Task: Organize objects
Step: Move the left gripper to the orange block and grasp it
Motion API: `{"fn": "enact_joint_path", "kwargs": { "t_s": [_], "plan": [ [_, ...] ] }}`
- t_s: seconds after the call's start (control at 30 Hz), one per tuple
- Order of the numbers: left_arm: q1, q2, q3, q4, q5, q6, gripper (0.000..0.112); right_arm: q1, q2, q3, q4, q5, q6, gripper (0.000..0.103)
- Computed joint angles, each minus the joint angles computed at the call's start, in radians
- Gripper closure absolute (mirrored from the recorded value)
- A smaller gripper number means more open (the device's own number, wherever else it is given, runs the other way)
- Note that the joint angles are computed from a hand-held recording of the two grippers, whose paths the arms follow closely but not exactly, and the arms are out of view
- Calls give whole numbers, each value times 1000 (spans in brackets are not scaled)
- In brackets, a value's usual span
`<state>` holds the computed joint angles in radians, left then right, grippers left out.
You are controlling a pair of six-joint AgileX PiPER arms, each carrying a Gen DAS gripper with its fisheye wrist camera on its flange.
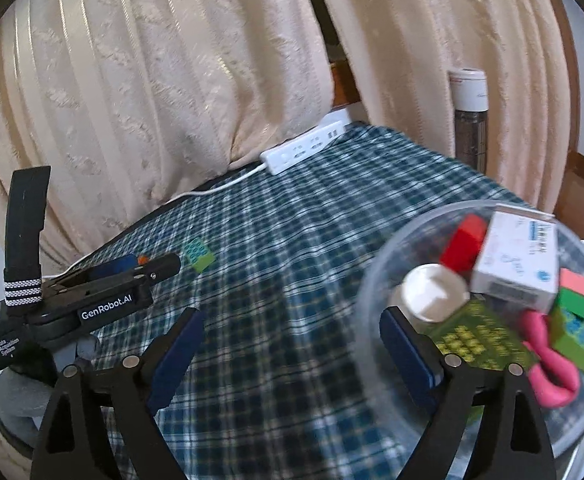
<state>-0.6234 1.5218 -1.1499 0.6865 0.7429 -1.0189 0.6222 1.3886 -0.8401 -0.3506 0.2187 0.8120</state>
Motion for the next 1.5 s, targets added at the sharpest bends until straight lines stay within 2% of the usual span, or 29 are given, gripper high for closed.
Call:
{"fn": "enact_joint_path", "kwargs": {
  "t_s": [0.7, 1.07, 1.4, 1.47, 1.5],
  "plan": [
    [224, -42, 104, -89, -77, 98, 44, 96, 283, -298, 108, 54, -198, 11],
    [376, 2, 89, -183, -113, 204, 44, 89, 438, -474, 165, 108, -300, 11],
    [431, 77, 42, -219, -123, 256, 44, 77, 561, -624, 272, 163, -433, 11],
    [440, 90, 35, -234, -131, 266, 47, 73, 586, -657, 300, 178, -461, 11],
    [443, 95, 32, -240, -134, 269, 53, 71, 596, -670, 314, 182, -474, 11]
  ]
}}
